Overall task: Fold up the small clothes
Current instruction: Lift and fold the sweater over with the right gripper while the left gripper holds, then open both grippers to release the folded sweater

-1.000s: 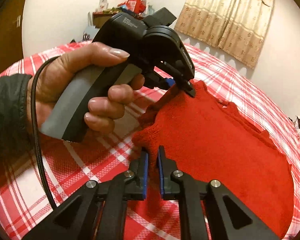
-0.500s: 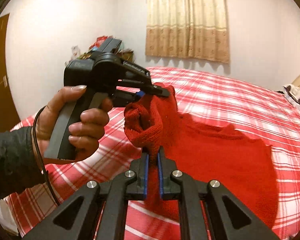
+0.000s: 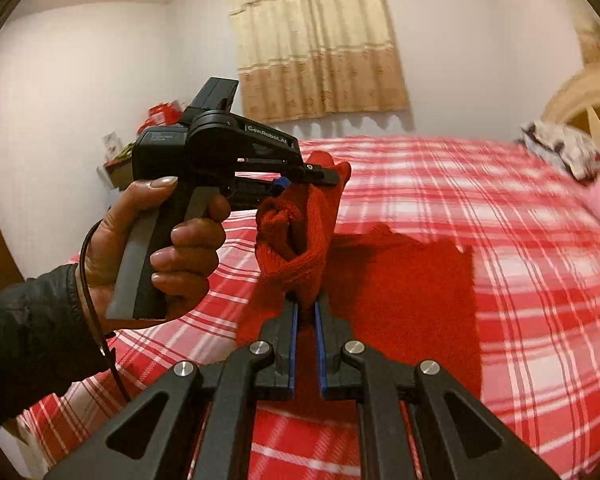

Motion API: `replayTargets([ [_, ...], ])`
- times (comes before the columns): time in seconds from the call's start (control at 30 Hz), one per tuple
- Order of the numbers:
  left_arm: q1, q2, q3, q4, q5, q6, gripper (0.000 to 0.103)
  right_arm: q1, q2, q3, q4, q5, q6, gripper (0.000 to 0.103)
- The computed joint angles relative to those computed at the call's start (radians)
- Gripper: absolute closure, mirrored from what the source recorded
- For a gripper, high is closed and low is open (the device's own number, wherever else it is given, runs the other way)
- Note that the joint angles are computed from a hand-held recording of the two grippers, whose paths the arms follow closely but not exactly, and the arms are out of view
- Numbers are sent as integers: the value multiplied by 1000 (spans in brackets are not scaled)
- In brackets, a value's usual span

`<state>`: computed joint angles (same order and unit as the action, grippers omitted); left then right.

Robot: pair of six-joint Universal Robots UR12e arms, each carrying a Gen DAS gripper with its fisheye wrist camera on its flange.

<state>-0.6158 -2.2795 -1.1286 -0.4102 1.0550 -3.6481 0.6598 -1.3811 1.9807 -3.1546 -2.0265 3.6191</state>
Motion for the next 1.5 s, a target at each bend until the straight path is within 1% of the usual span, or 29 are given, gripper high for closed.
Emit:
replayTargets([
  [0.1,-18,-19,39,-54,15,41,91,-12,-24,34,17,1,39,97],
  [0.2,-39,-36,76,-108,39,99,91,-16,-54,74,41,-9,95,102],
  [0.27,-51,-48,100,-141,60,132,91,-30,-63,94,48,6,132,102],
  [0.33,-62,-62,127,-171,73,149,91,-45,-74,116,63,21,182,102],
  [0.43,-80,-81,162,-220,90,180,91,-58,-86,140,67,34,228,102],
  [0.53,-95,-97,197,-256,105,206,91,-58,-95,156,65,31,248,102],
  [0.63,-114,-111,230,-297,153,255,91,-62,-100,169,60,32,257,102],
  [0.67,-123,-117,244,-320,189,282,91,-63,-103,174,61,37,262,102],
  [0.73,-137,-123,265,-363,237,330,87,-64,-107,181,66,43,270,101],
  [0.77,-140,-117,258,-358,237,352,87,-66,-109,184,63,45,270,101],
  [0.8,-144,-106,239,-326,243,368,87,-67,-110,189,59,43,273,101],
  [0.83,-149,-86,205,-269,265,386,87,-66,-113,195,55,35,280,101],
  [0.9,-154,-50,146,-185,289,420,80,-69,-116,206,42,24,294,101],
  [0.93,-154,-34,122,-156,296,435,68,-71,-119,211,36,22,303,101],
  [0.97,-156,-17,93,-120,322,448,54,-75,-120,216,28,23,310,101],
  [1.0,-159,-1,65,-88,366,458,48,-76,-121,221,14,17,315,101],
  [1.03,-160,12,38,-57,400,465,40,-75,-121,225,1,6,319,101],
  [1.07,-158,20,22,-39,410,465,37,-74,-120,228,-11,-3,323,101],
  [1.1,-150,44,-26,-4,423,460,37,-71,-119,232,-37,-15,328,96],
  [1.13,-144,58,-55,11,439,447,33,-66,-114,236,-80,-40,333,72],
  [1.17,-136,74,-90,30,448,424,28,-63,-111,237,-108,-49,332,52],
  [1.2,-127,87,-123,51,451,402,27,-62,-107,238,-147,-47,327,25],
  [1.23,-120,99,-151,65,466,386,25,-60,-99,238,-207,-46,319,23],
  [1.27,-117,108,-175,74,487,371,25,-60,-95,234,-228,-39,306,23],
  [1.3,-111,115,-196,77,492,353,25,-60,-91,219,-213,-32,281,23],
  [1.37,-101,121,-219,70,477,316,25,-58,-85,183,-141,-35,251,24],
  [1.4,-100,122,-227,67,478,305,25,-64,-80,168,-119,-14,243,24],
  [1.47,-99,120,-237,76,473,299,25,-89,-69,145,-83,72,244,42],
  [1.5,-101,118,-243,93,468,303,25,-99,-66,130,-34,97,249,72],
])
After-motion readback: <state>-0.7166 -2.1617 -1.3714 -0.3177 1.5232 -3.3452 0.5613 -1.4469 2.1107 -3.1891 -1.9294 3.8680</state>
